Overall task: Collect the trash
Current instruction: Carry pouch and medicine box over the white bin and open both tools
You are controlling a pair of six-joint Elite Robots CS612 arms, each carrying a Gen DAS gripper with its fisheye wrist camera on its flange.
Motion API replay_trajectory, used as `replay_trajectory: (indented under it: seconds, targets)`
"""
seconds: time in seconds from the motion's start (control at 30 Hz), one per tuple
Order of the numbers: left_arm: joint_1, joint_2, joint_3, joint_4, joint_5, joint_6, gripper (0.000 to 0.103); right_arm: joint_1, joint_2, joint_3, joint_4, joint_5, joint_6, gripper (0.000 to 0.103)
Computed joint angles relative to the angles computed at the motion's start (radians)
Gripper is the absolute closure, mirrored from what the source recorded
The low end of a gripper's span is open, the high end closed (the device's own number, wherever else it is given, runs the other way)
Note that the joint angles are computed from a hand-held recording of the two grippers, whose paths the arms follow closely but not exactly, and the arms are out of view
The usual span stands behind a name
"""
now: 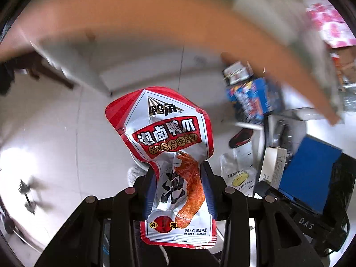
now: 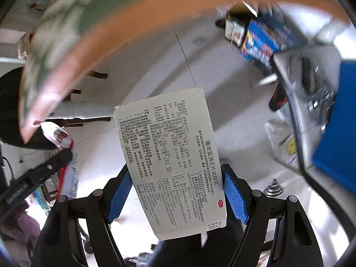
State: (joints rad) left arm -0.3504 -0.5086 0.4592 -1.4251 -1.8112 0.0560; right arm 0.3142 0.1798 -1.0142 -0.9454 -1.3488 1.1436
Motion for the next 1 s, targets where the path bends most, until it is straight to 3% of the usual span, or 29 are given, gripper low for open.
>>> replay_trajectory:
  seconds: [0.13,0.33,0.37,0.4,0.47,0.53,0.57,0.6,0.7,0.87,1.0]
  targets:
    - [-0.002,0.046,0.04,0.003,-0.008,-0.04,0.068,-0.006,0.121,-0.102,-0.016,0.044,0.022,0.024]
    - [0.003,0.115,0.064,-0.008,-0.017,-0.048,0.054,-0.015,0.255,-0.139,-0.096,0.104,0.013,0.024]
    - [0.006,0.125,0.065,-0.015,-0.011,-0.042,0.045,-0.015,0.27,-0.131,-0.115,0.109,0.011,0.023]
    - [0.009,0.132,0.072,-0.03,-0.003,-0.04,0.025,-0.015,0.279,-0.12,-0.129,0.116,0.006,0.023]
    - [0.016,0.143,0.075,-0.049,0.004,-0.039,0.004,-0.017,0.302,-0.096,-0.186,0.131,0.001,0.023]
    - [0.017,0.149,0.081,-0.062,0.035,-0.044,0.003,-0.018,0.323,-0.074,-0.246,0.156,-0.001,0.019]
    - [0.019,0.145,0.093,-0.078,0.054,-0.046,0.003,-0.017,0.329,-0.066,-0.27,0.164,-0.004,0.004]
    - [0.021,0.137,0.11,-0.095,0.071,-0.044,0.003,-0.017,0.333,-0.058,-0.283,0.165,-0.01,0.0]
    - [0.024,0.099,0.184,-0.179,0.13,-0.032,0.002,-0.008,0.322,-0.023,-0.285,0.132,-0.039,0.0]
    - [0.011,0.019,0.312,-0.313,0.26,0.009,0.002,0.014,0.267,0.03,-0.201,0.05,-0.09,0.0]
    - [0.011,-0.021,0.344,-0.327,0.269,0.034,0.002,0.031,0.222,0.046,-0.118,-0.034,-0.135,0.0]
